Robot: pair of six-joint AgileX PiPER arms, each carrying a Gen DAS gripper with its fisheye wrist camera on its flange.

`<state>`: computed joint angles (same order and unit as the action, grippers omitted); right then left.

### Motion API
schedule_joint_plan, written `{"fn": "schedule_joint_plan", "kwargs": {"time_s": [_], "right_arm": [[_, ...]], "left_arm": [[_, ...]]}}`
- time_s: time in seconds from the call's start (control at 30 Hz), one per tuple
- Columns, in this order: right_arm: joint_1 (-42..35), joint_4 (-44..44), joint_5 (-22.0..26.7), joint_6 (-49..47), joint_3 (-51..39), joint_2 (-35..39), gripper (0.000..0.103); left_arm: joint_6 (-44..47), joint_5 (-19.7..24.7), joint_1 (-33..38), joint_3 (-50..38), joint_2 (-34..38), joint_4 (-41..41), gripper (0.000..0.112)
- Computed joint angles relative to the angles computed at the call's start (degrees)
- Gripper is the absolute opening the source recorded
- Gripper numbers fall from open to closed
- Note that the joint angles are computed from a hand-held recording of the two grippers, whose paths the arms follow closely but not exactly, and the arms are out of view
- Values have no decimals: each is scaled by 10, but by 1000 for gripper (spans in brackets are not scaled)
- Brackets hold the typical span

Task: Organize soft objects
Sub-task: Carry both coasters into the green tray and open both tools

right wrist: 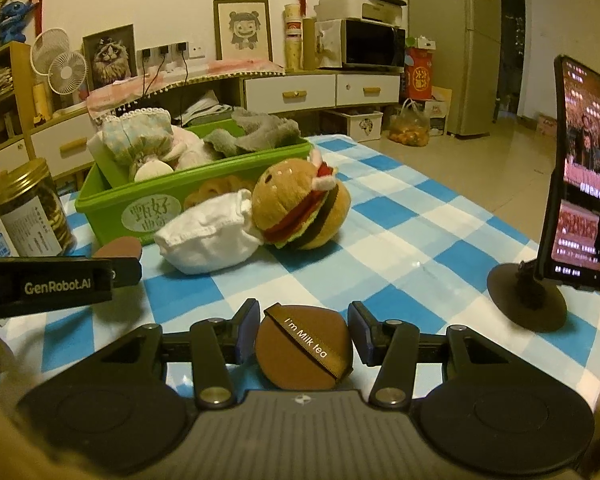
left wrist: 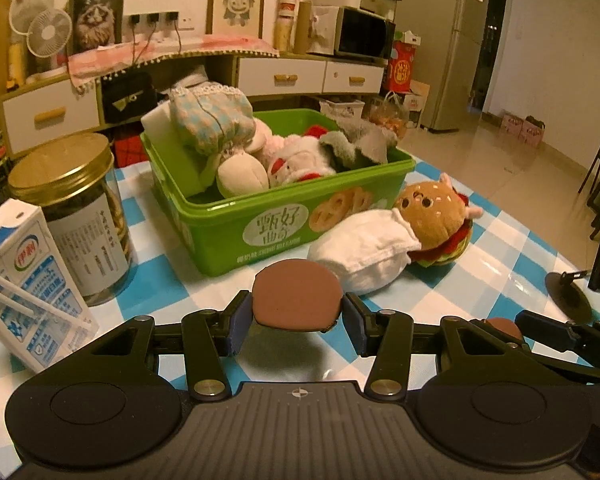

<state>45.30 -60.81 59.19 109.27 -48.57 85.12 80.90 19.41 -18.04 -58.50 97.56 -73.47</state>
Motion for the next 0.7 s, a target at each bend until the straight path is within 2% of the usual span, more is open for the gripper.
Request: {"fn": "schedule_joint_plan", "kwargs": {"time_s": [0.47, 0.7], "right_arm": [[-42, 4, -9, -48, -46, -24, 24], [-102, 28, -51, -104, -97, -27, 24]], "left_arm": [[-24, 15, 7, -22, -11, -16, 50], [-66, 15, 7, -50, -4, -7, 51]]}}
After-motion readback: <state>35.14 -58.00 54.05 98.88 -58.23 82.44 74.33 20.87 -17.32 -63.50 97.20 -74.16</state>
